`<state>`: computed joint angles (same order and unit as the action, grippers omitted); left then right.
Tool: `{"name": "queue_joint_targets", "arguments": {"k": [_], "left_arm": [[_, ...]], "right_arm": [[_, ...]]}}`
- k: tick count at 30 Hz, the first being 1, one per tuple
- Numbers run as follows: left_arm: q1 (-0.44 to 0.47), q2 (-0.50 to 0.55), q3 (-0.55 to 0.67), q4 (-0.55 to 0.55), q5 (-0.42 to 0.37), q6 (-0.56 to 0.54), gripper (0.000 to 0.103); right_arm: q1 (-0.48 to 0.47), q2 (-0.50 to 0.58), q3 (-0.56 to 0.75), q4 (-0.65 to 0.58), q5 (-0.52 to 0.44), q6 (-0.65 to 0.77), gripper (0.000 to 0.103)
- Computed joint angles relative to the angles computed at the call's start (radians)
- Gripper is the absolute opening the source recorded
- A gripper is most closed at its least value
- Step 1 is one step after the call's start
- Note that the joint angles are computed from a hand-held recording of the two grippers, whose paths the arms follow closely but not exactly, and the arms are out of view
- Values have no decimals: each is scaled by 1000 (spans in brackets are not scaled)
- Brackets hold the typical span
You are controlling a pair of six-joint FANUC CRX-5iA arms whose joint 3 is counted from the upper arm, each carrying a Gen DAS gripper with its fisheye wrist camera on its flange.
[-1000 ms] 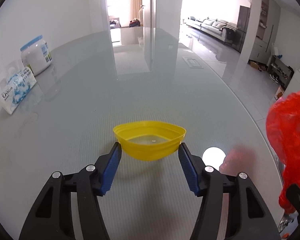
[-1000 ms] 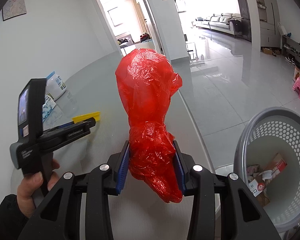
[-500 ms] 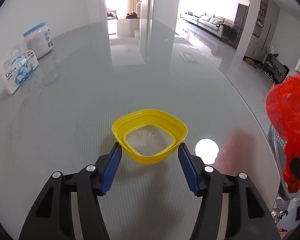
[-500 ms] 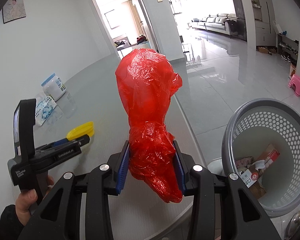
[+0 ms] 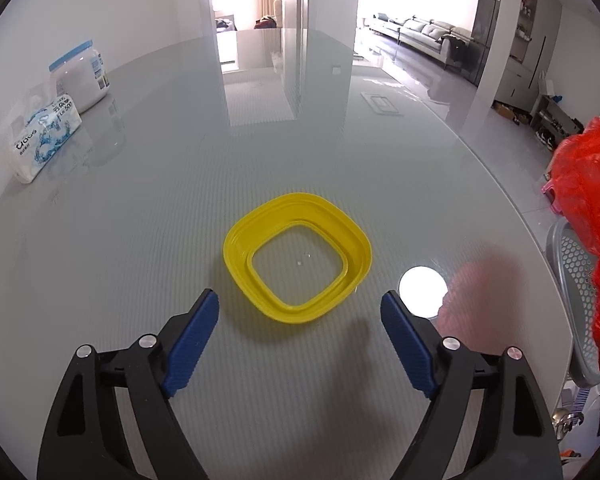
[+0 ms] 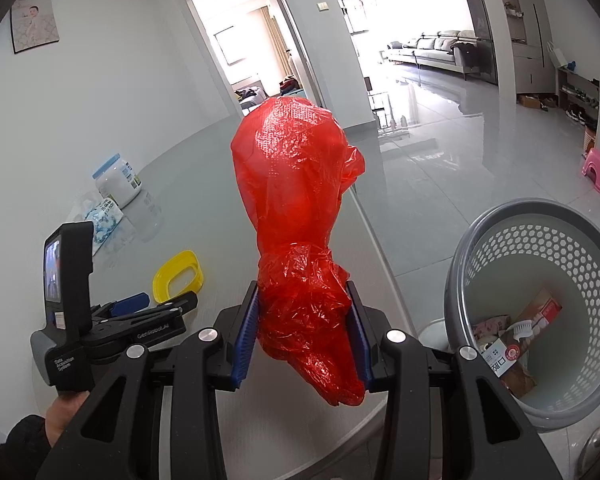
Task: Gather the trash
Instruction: 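Carry the lid and bag over the wastebasket and open both grippers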
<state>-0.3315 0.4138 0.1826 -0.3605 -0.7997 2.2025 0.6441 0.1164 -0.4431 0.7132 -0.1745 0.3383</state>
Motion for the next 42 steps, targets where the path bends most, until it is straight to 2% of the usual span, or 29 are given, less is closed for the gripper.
{"name": "queue_joint_targets", "arguments": {"k": [3,8,9,14,22,24,28,33,36,42], "left_arm": [[1,41,56,-9,-41,12,82],[10,62,77,1,-36,21,79],[7,60,76,-9,-32,27,75],[5,34,40,0,2,13,72],[-68,-45,4,-119,6,65,72],[-92,-60,0,-131,12,67,72],[-135,-66,8,-129,23,50,72],[-183,-48,34,-75,54,-17,72],[-221,-16,73,-49,67,-67,72],[-273,84,177,51,80,-211,72]], "right_arm": [[-3,-2,-3,-5,0,4,40],[1,-4,2,-31,-15,25,40],[1,-2,5,-38,-17,30,40],[11,3,24,-75,-37,58,40],[19,-7,23,-113,-54,91,40],[19,-19,14,-106,-63,81,40],[-2,-57,-47,-9,-53,-17,40],[-57,-130,-145,130,-60,-144,40],[-96,-166,-195,173,-90,-196,40],[-178,-214,-256,135,-127,-208,40]]}}
